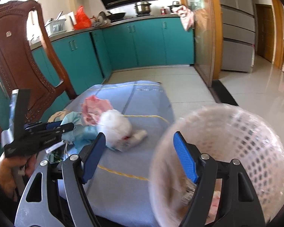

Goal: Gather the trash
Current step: 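Grasp the blue face mask with the left tool while the right tool grasps the white plastic bag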

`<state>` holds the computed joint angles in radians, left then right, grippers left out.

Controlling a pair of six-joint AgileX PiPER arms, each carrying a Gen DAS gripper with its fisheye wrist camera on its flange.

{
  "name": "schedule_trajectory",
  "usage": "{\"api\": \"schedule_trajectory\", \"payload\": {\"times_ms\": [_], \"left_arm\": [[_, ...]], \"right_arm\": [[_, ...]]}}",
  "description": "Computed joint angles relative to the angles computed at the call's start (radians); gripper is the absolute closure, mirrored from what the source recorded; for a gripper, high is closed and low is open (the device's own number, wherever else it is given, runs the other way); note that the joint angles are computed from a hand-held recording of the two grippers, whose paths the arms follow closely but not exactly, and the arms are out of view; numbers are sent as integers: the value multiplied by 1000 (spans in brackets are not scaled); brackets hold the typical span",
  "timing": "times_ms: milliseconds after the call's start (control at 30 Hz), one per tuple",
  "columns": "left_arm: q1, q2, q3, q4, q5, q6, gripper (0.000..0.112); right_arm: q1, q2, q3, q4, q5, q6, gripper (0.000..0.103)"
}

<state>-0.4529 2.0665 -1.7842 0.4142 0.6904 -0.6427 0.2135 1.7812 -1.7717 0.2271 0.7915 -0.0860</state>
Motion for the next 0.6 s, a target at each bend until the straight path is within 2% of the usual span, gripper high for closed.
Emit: {"api": "schedule_trajectory", "payload": {"times_ms": [100, 233, 300, 367, 400, 433, 467, 533, 600], "left_arm": [[-13, -92, 134, 112, -99, -100, 81], [-22, -182, 275, 338, -229, -320, 81], [-19, -196, 292, 362, -249, -350, 81], [-14, -192, 292, 351, -252, -340, 81], [-13, -192, 293, 347, -249, -337, 81], [-14, -190, 290, 344, -242, -332, 81], [-13, -193, 291, 338, -242, -326, 81], [-13, -203, 304, 360, -248, -347, 81], [-11, -225, 335, 382, -259, -375, 81]], "right_arm": [[57, 102, -134, -38, 45, 27, 30], [131, 285, -386, -144, 160, 99, 30], [159, 383, -527, -202, 246, 126, 30], [167, 442, -604, -218, 296, 131, 32], [168, 456, -620, -218, 307, 126, 38], [171, 467, -632, -222, 319, 122, 52], [170, 473, -640, -212, 328, 118, 62], [152, 430, -579, -161, 306, 103, 71], [150, 350, -468, -135, 241, 71, 73]]}}
